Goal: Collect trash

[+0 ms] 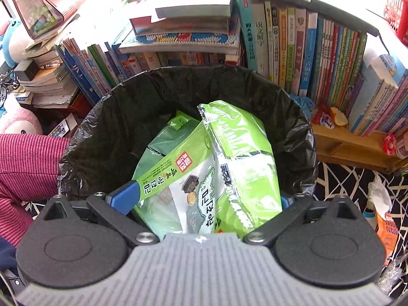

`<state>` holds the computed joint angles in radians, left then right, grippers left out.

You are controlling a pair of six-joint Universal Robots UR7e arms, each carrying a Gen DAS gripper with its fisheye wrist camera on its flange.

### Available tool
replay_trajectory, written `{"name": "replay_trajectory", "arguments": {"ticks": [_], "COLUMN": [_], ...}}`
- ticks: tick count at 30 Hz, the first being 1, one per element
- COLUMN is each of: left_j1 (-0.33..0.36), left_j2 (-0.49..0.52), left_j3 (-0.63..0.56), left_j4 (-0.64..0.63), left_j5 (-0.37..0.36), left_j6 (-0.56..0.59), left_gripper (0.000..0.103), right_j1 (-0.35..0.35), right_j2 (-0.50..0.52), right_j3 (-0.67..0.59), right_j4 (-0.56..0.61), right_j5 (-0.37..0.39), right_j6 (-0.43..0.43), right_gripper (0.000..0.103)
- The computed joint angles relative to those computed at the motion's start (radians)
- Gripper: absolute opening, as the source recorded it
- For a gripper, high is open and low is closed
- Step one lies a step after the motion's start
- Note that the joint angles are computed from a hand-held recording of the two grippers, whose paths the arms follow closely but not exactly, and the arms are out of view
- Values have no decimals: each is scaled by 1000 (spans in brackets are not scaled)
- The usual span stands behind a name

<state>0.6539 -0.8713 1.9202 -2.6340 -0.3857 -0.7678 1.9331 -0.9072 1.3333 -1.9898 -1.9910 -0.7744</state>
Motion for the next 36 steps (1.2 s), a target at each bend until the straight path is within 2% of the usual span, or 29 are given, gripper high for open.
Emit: {"name": "replay_trajectory", "arguments": {"ticks": [5, 11, 17, 20, 23, 27, 30, 32, 34, 36], "left_j1": [0, 0, 1, 1, 1, 1, 1, 0, 2, 3], "left_j2": [-1, -4, -3, -4, -2, -2, -1, -2, -3, -2], "left_j3": [3, 8, 6, 8, 3, 3, 3, 3, 4, 5], "left_j4": [-5, -7, -6, -2, -1, -1, 0, 2, -1, -5], "left_j5": [-1, -2, 0, 1, 1, 1, 2, 2, 1, 0], "left_j6": [0, -2, 0, -3, -2, -2, -2, -4, -1, 2], "left_gripper": [48, 49, 49, 49, 49, 49, 49, 49, 49, 49], "right_j1": [-10, -13, -17, -21, -36, -61, -92, -93, -77, -56], "right_j2": [-22, -46, -76, -99, -120, -131, -125, -113, -103, -100], "right_j3": [61, 95, 173, 225, 266, 284, 214, 181, 190, 226], "right_j4": [-93, -121, -275, -389, -479, -536, -380, -337, -396, -496], "right_j5": [19, 43, 77, 106, 179, 282, 407, 435, 402, 348], "right_j6": [-116, -184, -263, -324, -377, -356, -237, -176, -210, -329], "right_gripper": [103, 103, 103, 103, 103, 103, 103, 103, 103, 103]}}
